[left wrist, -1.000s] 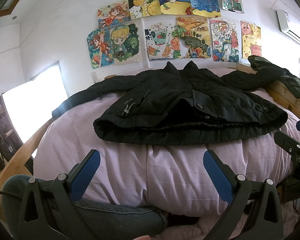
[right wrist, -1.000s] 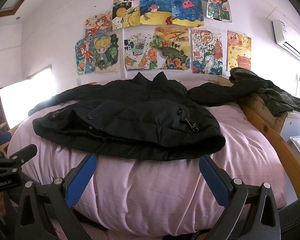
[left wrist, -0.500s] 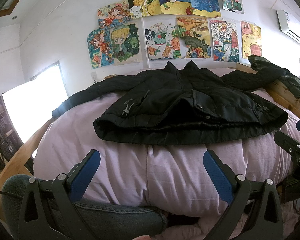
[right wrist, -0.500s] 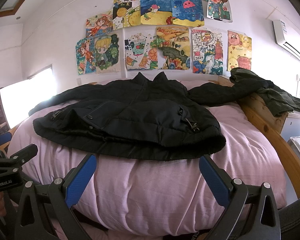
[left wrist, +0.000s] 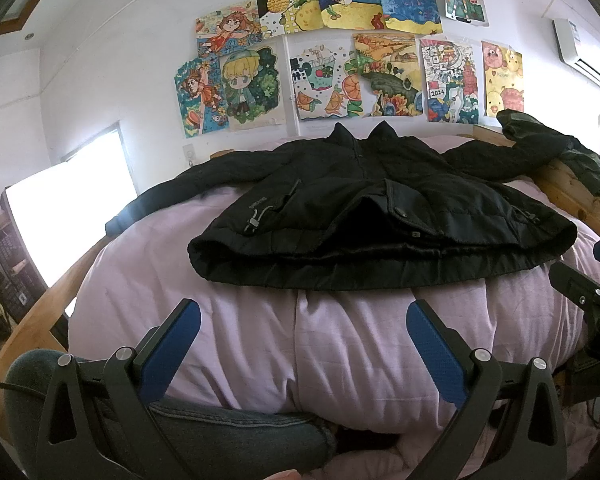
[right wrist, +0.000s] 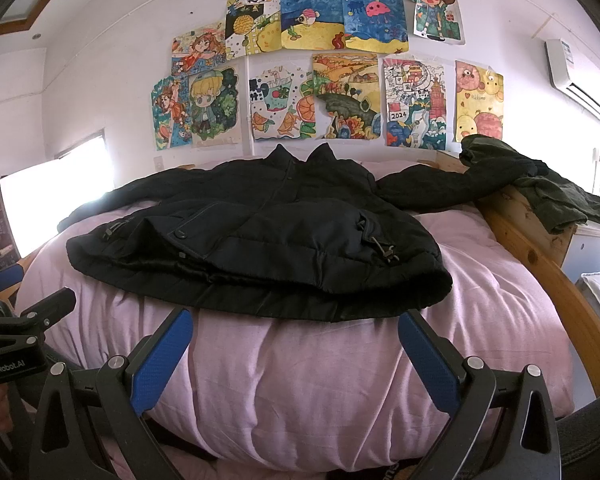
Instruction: Fold large clothes
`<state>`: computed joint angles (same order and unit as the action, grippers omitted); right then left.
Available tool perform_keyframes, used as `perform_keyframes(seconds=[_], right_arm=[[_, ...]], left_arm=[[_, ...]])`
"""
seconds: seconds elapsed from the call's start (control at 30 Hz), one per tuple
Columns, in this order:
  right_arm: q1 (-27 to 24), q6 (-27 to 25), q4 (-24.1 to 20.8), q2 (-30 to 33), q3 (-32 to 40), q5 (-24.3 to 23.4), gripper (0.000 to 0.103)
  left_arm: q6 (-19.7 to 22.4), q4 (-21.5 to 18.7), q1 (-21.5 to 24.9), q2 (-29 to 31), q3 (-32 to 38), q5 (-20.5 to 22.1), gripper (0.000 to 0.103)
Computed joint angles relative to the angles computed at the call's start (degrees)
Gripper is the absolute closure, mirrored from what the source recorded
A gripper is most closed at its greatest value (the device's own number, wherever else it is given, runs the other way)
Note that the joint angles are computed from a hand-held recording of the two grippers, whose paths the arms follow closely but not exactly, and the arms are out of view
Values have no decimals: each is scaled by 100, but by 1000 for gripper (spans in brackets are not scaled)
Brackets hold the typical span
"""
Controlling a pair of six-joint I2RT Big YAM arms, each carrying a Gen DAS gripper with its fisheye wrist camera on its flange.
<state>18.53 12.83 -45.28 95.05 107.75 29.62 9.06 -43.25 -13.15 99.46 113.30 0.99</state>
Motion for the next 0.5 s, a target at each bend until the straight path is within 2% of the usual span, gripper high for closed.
perform_keyframes(seconds=[0.5], right_arm=[[-13,0,-21,-27,-15,-10,0]], left_arm=[[28,-42,13,5,20,-22,2]])
